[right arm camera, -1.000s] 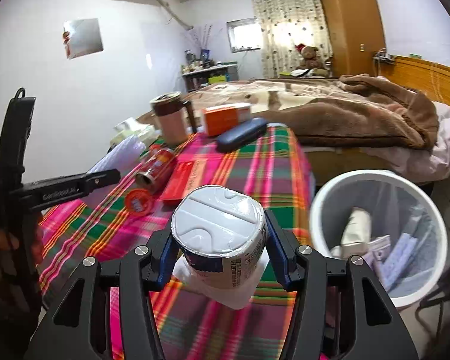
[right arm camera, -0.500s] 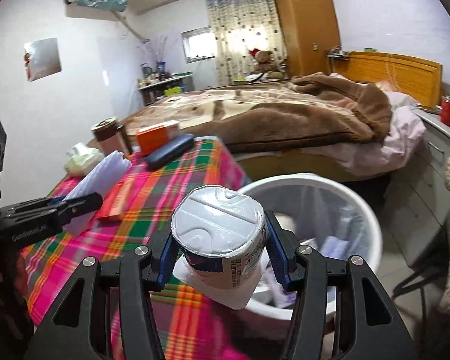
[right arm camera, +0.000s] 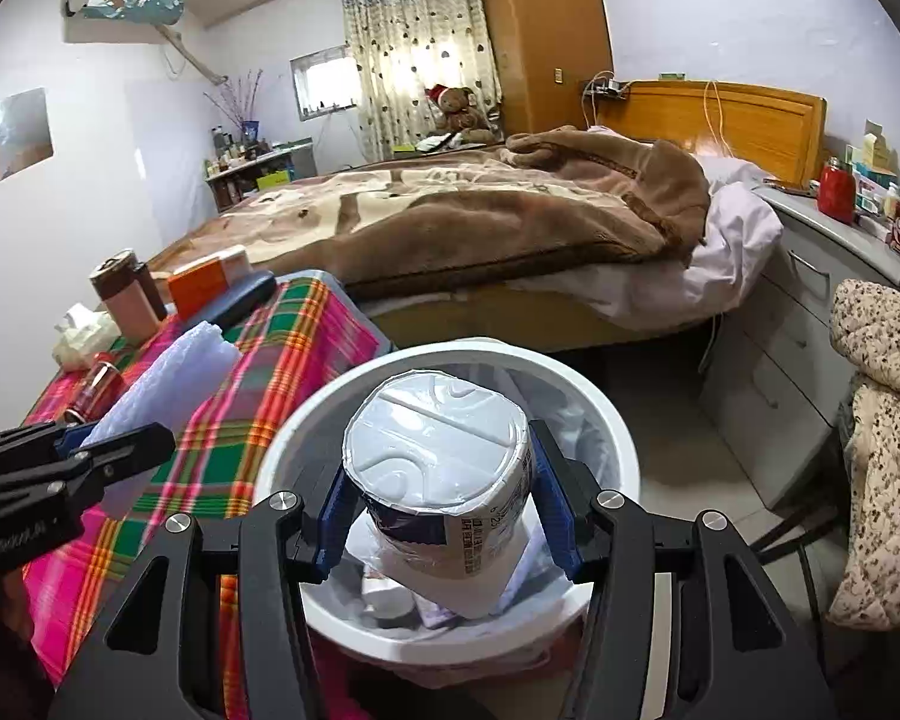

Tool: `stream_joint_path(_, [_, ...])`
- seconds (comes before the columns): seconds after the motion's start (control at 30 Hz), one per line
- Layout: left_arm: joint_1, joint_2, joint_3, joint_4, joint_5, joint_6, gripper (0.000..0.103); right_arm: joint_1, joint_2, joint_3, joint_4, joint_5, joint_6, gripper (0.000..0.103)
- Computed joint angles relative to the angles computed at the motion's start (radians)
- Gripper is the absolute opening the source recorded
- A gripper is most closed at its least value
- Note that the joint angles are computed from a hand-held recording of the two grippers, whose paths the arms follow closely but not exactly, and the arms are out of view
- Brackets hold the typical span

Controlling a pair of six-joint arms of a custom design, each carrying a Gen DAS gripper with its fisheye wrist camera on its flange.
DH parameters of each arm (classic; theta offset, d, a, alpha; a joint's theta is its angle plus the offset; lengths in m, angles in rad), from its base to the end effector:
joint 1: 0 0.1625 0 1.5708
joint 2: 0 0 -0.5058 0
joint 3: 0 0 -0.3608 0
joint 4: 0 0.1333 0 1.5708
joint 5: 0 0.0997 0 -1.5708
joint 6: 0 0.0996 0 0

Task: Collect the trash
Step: 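Carry the yogurt cup in the right tool over the bin while the left tool carries the foam sleeve there, then open the right tool to drop the yogurt cup while the left tool drops the foam sleeve, then move both tools back over the plaid cloth toward the red can and tablet box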

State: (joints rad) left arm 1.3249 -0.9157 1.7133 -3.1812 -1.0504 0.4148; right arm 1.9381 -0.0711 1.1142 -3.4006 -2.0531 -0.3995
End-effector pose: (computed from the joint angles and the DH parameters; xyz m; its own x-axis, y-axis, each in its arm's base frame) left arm 0.0090 -0.7151 0.3184 -0.7832 0.1415 -0.6055 0.5277 0.6663 -0.5269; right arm 0.3754 -0.7332 -0.1050 -0.7717 -0.2671 0.5771 -0.6011 0.6027 -0.5249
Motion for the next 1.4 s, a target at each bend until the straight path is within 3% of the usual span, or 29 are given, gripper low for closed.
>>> stream_joint_path(0.67, [0.002, 0.098, -0.096, 0.092, 0.01, -0.033, 0.028, -0.04, 0.007, -0.066, 0.114, -0.019, 0.027, 0.054])
stream_joint_path(0.73, [0.002, 0.1, -0.096, 0.077, 0.018, -0.022, 0.031, -0.041, 0.006, -0.064, 0.116, -0.023, 0.027, 0.054])
stream_joint_path(0.8, [0.007, 0.097, -0.099, 0.081, 0.013, -0.032, 0.044, -0.043, 0.006, -0.065, 0.127, -0.024, 0.027, 0.054])
stream_joint_path(0.9, [0.009, 0.09, -0.094, 0.077, 0.006, -0.037, 0.049, -0.041, 0.009, -0.069, 0.125, -0.037, 0.017, 0.055])
stream_joint_path(1.0, [0.009, 0.087, -0.09, 0.062, 0.008, -0.026, 0.057, -0.04, 0.008, -0.064, 0.11, -0.034, 0.016, 0.067])
stream_joint_path(1.4, [0.019, 0.044, -0.058, 0.023, 0.014, -0.035, 0.059, -0.026, 0.011, -0.06, 0.064, -0.025, 0.025, 0.069])
